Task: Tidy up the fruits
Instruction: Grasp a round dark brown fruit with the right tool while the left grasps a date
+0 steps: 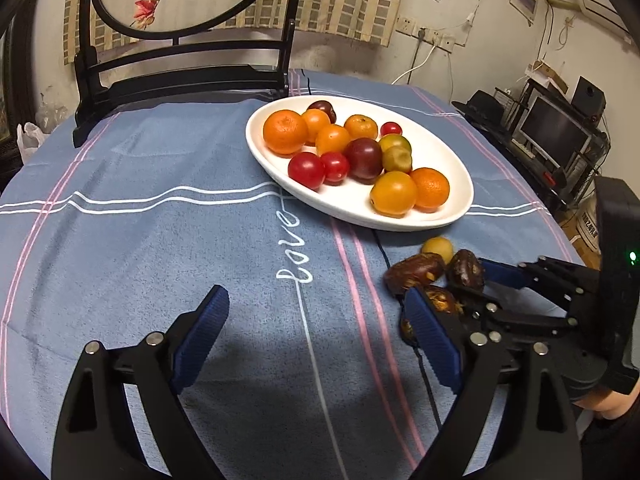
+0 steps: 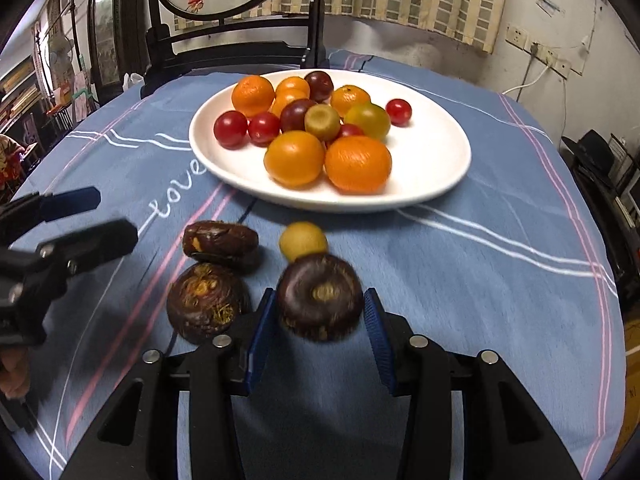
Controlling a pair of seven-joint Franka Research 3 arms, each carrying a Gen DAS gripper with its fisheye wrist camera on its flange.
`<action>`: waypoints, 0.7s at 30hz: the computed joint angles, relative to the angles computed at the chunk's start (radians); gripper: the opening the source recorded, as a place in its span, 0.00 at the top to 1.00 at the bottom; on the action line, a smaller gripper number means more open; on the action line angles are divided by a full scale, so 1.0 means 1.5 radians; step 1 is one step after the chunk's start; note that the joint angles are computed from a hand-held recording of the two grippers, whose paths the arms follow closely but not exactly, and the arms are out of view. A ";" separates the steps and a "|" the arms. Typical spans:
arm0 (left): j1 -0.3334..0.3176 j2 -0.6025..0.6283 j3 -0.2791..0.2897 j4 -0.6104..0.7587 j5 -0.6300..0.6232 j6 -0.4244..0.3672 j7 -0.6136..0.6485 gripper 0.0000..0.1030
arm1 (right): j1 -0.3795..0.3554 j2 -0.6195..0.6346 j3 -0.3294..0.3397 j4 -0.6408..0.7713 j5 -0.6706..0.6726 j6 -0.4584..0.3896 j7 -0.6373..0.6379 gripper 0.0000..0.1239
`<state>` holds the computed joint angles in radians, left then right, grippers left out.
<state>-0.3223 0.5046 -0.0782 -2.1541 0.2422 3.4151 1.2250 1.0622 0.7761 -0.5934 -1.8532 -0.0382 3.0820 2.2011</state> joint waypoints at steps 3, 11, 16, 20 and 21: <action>0.011 0.000 -0.012 -0.001 0.011 0.002 0.001 0.15 | -0.005 -0.011 0.009 -0.015 0.004 0.018 -0.007 0.66; 0.064 0.005 -0.081 -0.003 0.083 -0.009 0.008 0.14 | 0.052 -0.047 -0.043 -0.108 0.100 0.096 -0.005 0.66; 0.062 0.011 -0.096 0.004 0.099 -0.033 0.006 0.14 | 0.058 -0.056 -0.045 -0.130 0.150 0.116 -0.030 0.66; -0.010 0.009 -0.041 0.006 0.076 -0.033 0.008 0.16 | 0.068 -0.058 -0.051 -0.139 0.186 0.124 -0.056 0.66; -0.037 0.009 -0.019 0.008 0.068 -0.035 0.013 0.18 | 0.074 -0.055 -0.056 -0.138 0.195 0.121 -0.062 0.66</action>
